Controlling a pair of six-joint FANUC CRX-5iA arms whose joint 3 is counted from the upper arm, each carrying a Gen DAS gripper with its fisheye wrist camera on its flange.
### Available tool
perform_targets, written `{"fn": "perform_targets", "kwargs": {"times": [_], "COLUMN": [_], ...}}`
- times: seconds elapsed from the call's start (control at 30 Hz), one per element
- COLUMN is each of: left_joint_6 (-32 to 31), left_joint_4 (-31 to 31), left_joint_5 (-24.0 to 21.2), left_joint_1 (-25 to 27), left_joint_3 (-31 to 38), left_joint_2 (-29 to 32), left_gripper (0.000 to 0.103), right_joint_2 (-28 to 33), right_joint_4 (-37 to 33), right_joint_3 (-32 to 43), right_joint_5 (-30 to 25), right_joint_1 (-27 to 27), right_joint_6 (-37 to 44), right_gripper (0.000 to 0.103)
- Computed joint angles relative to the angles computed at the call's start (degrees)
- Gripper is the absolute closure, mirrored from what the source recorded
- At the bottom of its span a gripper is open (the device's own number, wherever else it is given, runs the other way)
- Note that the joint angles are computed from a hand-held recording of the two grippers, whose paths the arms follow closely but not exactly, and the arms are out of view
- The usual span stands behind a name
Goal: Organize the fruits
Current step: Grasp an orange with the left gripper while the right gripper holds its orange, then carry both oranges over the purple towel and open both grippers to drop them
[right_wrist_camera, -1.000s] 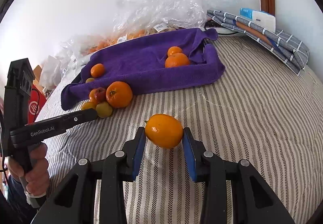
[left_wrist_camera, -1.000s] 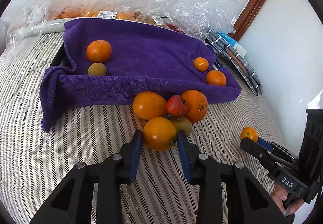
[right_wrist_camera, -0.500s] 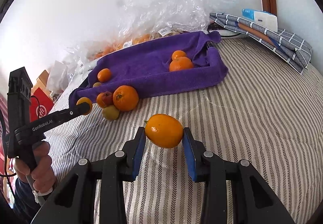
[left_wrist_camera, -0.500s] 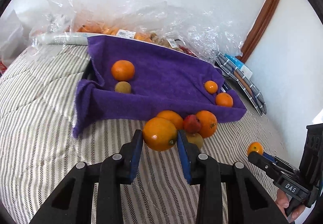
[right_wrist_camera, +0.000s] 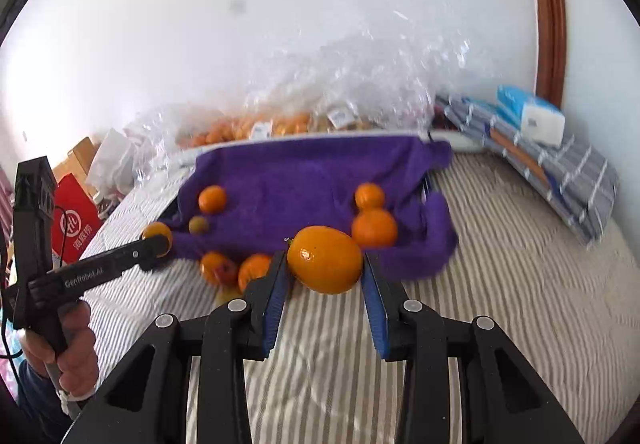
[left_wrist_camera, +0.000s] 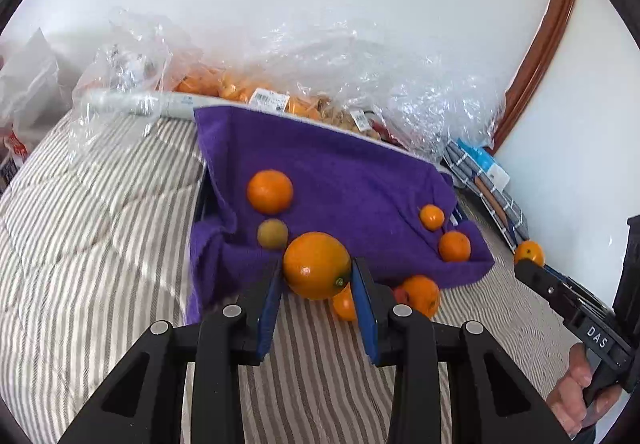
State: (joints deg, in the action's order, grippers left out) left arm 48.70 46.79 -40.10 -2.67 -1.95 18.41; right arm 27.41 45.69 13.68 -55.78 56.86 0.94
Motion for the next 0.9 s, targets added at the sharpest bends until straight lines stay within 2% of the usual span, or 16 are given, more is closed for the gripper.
{"fn": "perform_targets", "kwargs": {"times": [0.13, 0.3, 0.4, 0.5, 0.57, 0.67, 0.8, 0.9], "left_joint_6": [2.22, 4.73, 4.84, 1.71, 4.16, 5.47, 5.90, 6.45], "left_joint_4": [-2.33, -5.30, -5.05, -5.09, -8.21, -8.00, -10.44, -10.92], "left_joint_5": [1.01, 1.47, 0.44, 2.04, 0.17, -2.24, -1.43, -3.04], "left_joint_1": [-0.98, -2.01, -2.18, -2.63, -2.60, -2.30, -2.77, -2.75], "left_joint_3": [5.11, 11.54, 13.37, 11.96, 13.87, 15.21, 15.36, 16.42], "left_joint_2": [2.94, 7.24, 9.10, 9.02, 10.06, 11.53, 11.36, 12.03], "left_gripper": [0.070, 0.070, 0.070, 0.070, 0.070, 0.070, 0.070, 0.070], "right_joint_2": [3.62, 6.64, 7.45, 7.65, 8.32, 8.22, 7.38, 7.02], "right_joint_4": [-1.03, -1.92, -2.30, -3.23, -4.98, -5.99, -6.98, -7.10], "right_joint_3": [6.15, 10.12, 9.92, 8.59, 9.52, 9.06, 7.61, 6.96], "right_joint_5": [0.19, 1.50, 2.80, 3.90, 3.02, 3.77, 4.90, 5.85], "right_joint_1": [-2.38, -4.71, -5.63, -6.21, -6.51, -6.89, -7.01, -6.97], "right_joint_6": [4.28, 7.23, 7.66, 7.62, 8.51, 8.78, 8.21, 8.00], "right_gripper": [0.066, 0.066, 0.066, 0.066, 0.066, 0.066, 0.066, 0.066]}}
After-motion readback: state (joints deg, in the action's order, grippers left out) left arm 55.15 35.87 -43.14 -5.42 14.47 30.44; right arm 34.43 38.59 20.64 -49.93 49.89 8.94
